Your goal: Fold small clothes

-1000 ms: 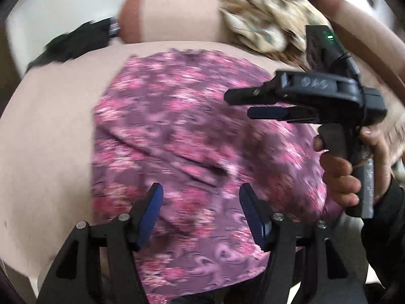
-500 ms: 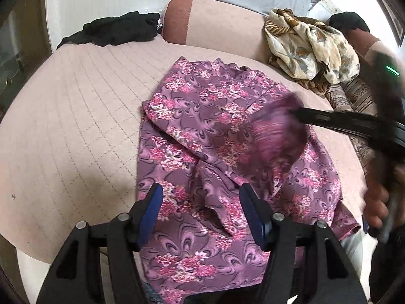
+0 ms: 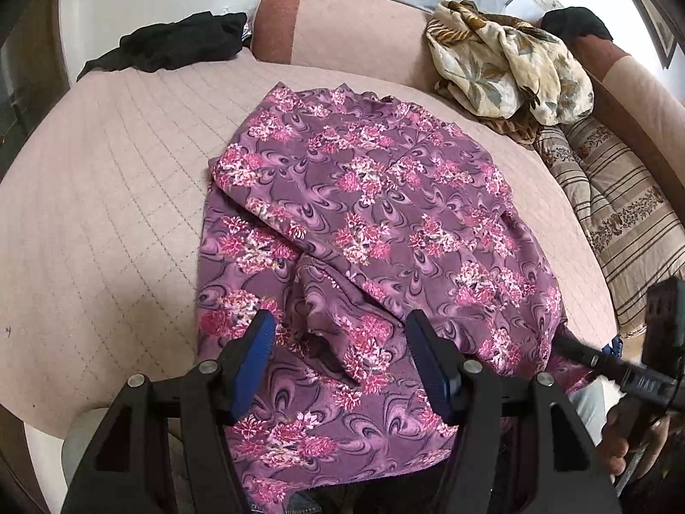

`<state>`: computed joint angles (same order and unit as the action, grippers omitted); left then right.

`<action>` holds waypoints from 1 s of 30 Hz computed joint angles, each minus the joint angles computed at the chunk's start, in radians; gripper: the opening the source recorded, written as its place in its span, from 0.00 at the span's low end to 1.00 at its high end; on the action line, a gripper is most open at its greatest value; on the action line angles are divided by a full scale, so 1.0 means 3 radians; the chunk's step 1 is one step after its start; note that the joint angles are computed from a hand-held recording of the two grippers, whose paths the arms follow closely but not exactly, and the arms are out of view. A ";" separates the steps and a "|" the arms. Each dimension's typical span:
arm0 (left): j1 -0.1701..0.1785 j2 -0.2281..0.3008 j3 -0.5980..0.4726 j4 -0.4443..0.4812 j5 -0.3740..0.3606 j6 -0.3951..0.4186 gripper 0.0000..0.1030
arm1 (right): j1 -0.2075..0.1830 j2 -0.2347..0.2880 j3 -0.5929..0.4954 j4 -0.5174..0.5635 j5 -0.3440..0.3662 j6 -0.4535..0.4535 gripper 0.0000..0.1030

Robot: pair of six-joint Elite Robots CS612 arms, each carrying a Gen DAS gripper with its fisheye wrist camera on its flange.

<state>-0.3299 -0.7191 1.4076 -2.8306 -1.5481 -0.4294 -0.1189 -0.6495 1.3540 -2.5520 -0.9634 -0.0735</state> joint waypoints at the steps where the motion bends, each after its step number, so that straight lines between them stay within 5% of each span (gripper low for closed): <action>1: -0.0001 0.0002 -0.0005 0.0019 0.0003 -0.0018 0.61 | 0.0008 0.0015 -0.0048 0.0010 -0.0004 0.0016 0.68; 4: -0.0018 0.0012 -0.0046 0.0170 0.0100 -0.0086 0.61 | 0.0038 0.0102 -0.0252 0.0229 -0.0030 -0.0009 0.68; 7: -0.0036 0.0054 -0.0134 0.0433 0.0234 -0.0124 0.61 | 0.0143 0.0251 -0.0567 0.0621 -0.0510 -0.0195 0.61; 10: 0.0030 0.0121 -0.0191 0.0448 -0.0019 -0.0262 0.61 | 0.0177 0.0384 -0.0787 0.0993 -0.0578 -0.0273 0.28; 11: 0.0050 0.0138 -0.0204 0.0459 -0.0098 -0.0310 0.58 | 0.0179 0.0397 -0.0813 0.1067 -0.0556 -0.0299 0.09; 14: 0.0057 0.0186 -0.0289 0.0684 -0.0147 -0.0222 0.25 | 0.0155 0.0286 -0.0677 0.0878 -0.0502 -0.0281 0.09; 16: 0.0069 0.0223 -0.0338 0.0788 -0.0234 -0.0211 0.21 | 0.0116 0.0142 -0.0512 0.0616 -0.0409 -0.0295 0.09; 19: 0.0071 0.0272 -0.0391 0.0868 -0.0269 -0.0264 0.21 | 0.0136 0.0106 -0.0496 0.0545 -0.0758 -0.0411 0.09; 22: 0.0039 0.0271 -0.0402 0.0883 -0.0150 -0.0245 0.03 | 0.0152 0.0309 -0.0734 0.0987 -0.0884 -0.0404 0.12; 24: 0.0036 0.0218 -0.0340 0.0812 -0.0151 -0.0243 0.03 | 0.0150 0.0313 -0.0712 0.0964 -0.0859 -0.0292 0.14; 25: 0.0028 0.0185 -0.0292 0.0749 -0.0096 -0.0199 0.03 | 0.0140 0.0288 -0.0666 0.0887 -0.0768 -0.0302 0.20; 26: 0.0017 0.0148 -0.0241 0.0706 -0.0053 -0.0077 0.04 | 0.0134 0.0265 -0.0625 0.0806 -0.0699 -0.0327 0.48; 27: 0.0012 0.0137 -0.0239 0.0745 -0.0026 0.0007 0.07 | 0.0137 0.0246 -0.0590 0.0719 -0.0693 -0.0343 0.70; 28: 0.0002 0.0127 -0.0249 0.0826 0.0060 0.0067 0.13 | 0.0141 0.0224 -0.0552 0.0586 -0.0721 -0.0294 0.71; 30: -0.0024 0.0080 -0.0239 0.0862 0.0348 0.0148 0.47 | 0.0105 0.0204 -0.0531 0.0424 -0.0472 -0.0176 0.70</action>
<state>-0.3370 -0.6951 1.3358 -2.5720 -1.4436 -0.3850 -0.0873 -0.5884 1.1947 -2.4246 -1.1050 -0.1263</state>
